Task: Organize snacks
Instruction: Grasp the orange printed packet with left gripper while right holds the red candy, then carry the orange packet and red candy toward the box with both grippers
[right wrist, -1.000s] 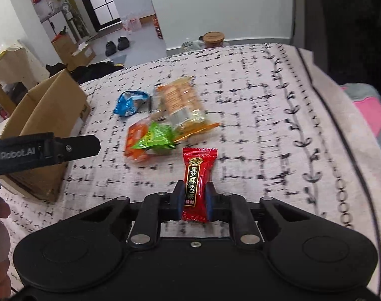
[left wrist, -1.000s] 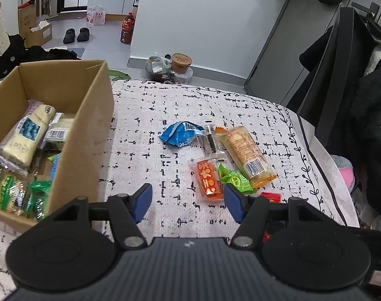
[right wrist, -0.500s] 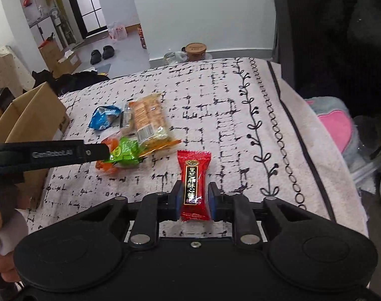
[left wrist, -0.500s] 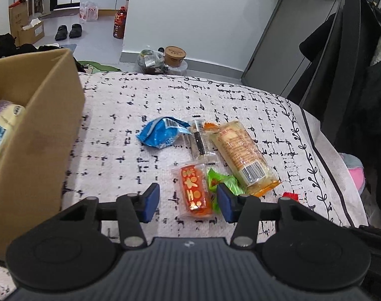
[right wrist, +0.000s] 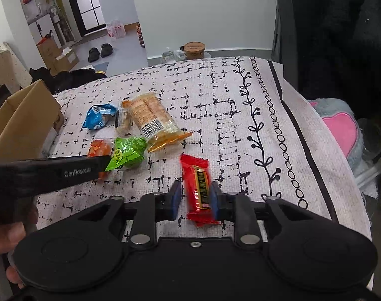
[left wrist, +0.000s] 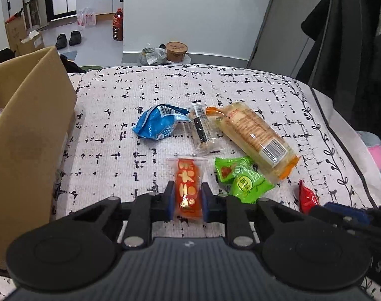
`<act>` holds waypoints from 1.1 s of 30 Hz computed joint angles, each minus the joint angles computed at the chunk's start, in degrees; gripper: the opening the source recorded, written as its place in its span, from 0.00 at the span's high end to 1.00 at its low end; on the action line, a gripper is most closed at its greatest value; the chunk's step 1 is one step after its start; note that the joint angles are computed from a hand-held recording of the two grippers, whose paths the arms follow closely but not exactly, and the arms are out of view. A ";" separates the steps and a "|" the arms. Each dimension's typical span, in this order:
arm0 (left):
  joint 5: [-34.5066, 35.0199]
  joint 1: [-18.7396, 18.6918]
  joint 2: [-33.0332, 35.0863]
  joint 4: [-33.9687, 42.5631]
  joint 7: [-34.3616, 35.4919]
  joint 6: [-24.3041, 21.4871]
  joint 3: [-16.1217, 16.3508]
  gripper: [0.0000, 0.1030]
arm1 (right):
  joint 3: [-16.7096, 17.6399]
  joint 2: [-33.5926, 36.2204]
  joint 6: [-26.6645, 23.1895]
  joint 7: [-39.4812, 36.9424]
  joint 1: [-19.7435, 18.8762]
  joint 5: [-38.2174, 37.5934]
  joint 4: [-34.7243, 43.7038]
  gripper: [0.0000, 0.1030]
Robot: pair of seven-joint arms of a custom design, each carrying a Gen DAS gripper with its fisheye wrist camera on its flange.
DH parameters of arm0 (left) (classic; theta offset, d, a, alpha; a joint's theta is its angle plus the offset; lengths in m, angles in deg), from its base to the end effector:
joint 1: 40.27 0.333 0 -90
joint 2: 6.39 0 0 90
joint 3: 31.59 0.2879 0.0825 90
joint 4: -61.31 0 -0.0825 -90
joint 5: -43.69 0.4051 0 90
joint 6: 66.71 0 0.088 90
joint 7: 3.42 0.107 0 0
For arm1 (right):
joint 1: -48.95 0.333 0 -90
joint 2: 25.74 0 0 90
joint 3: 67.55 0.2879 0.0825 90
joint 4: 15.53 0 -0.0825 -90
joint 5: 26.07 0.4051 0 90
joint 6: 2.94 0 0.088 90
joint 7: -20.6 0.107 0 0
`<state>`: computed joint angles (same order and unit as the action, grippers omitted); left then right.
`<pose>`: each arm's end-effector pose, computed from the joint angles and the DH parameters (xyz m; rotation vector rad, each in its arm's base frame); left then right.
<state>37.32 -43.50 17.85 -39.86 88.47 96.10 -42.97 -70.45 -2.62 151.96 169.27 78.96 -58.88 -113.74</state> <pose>0.6880 -0.1580 0.3670 -1.7733 2.0573 -0.8463 0.6195 0.3423 0.3800 -1.7120 1.8736 -0.5588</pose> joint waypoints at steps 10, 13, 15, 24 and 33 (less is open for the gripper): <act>-8.75 3.93 -4.98 -4.09 6.54 -1.14 -2.77 0.83 | -0.38 -0.25 2.78 1.86 0.60 -1.30 0.09 1.00; -9.93 3.94 -6.27 -5.10 7.31 -1.25 -2.33 0.83 | -0.42 0.35 1.69 1.54 0.98 -1.17 1.05 0.99; -10.45 3.89 -6.84 -5.61 7.80 -1.29 -2.05 0.83 | -1.48 0.26 1.01 4.10 1.98 -2.59 1.09 0.93; -11.49 3.66 -7.56 -6.01 8.88 -2.02 -1.15 0.83 | -0.39 1.36 0.32 5.30 -0.06 -3.21 1.57 0.57; -12.32 3.77 -8.17 -6.13 9.98 -2.08 -0.91 0.83 | 0.01 2.57 2.20 -1.57 0.15 3.39 2.71 0.79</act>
<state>25.00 -39.73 9.68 -45.99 98.45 94.01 -43.88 -70.44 -0.04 154.15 167.69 79.11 -55.48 -111.04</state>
